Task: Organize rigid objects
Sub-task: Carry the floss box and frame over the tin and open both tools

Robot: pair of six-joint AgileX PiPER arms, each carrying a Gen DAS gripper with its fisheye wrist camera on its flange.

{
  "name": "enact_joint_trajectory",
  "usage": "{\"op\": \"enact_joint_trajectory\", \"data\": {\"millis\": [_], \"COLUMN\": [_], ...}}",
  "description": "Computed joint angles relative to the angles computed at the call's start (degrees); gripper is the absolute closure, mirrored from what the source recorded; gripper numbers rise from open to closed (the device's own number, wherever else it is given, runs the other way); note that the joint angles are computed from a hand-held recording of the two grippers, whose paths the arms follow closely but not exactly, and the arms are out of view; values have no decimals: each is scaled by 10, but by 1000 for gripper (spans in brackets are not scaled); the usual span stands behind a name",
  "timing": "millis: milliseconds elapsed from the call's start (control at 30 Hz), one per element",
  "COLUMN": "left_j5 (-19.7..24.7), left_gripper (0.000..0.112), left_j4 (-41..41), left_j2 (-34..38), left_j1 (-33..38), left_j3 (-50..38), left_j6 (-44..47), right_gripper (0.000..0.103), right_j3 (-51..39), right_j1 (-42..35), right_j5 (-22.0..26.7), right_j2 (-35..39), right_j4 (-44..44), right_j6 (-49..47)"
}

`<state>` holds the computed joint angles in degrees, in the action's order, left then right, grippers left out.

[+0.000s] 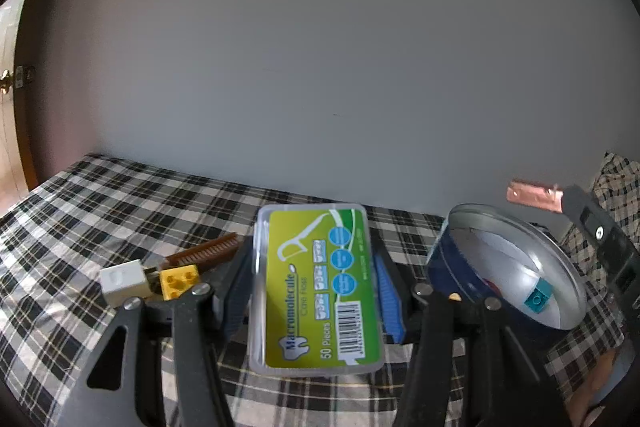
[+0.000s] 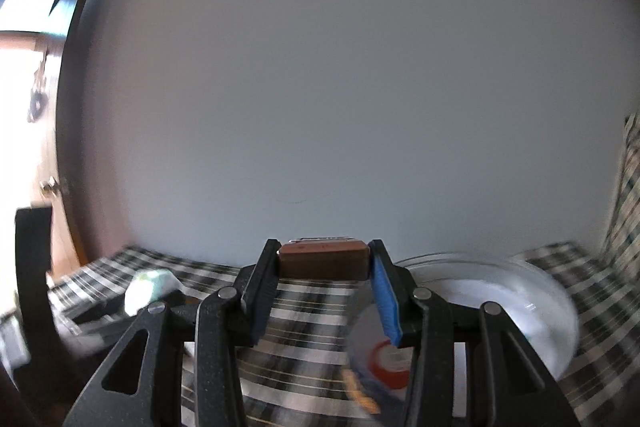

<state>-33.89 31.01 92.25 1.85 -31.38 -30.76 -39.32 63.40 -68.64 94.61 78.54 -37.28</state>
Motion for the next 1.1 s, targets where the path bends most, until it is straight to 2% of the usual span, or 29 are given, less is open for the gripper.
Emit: {"op": "enact_joint_trajectory", "data": {"millis": [233,600,867,1100], "left_j5": [16,47,64,80], "left_gripper": [58,58,58,58], "left_j4": [-72,-234,-314,-381], "left_j2": [7,33,57,79], "left_j1": [-70,-210,-272,-320], "left_j3": [-12,-55,-91,-128], "left_j6": [41,148,209,266], "right_gripper": [57,57,57,57], "right_j3": [72,145,189,206], "right_j1": [-47,-116,-221,-282], "right_j5": [-3,3,53,75], "right_j2": [-43,-99,-146,-163], "right_j4": [4,-9,-60,-95], "right_j6": [27,45,59,69]}}
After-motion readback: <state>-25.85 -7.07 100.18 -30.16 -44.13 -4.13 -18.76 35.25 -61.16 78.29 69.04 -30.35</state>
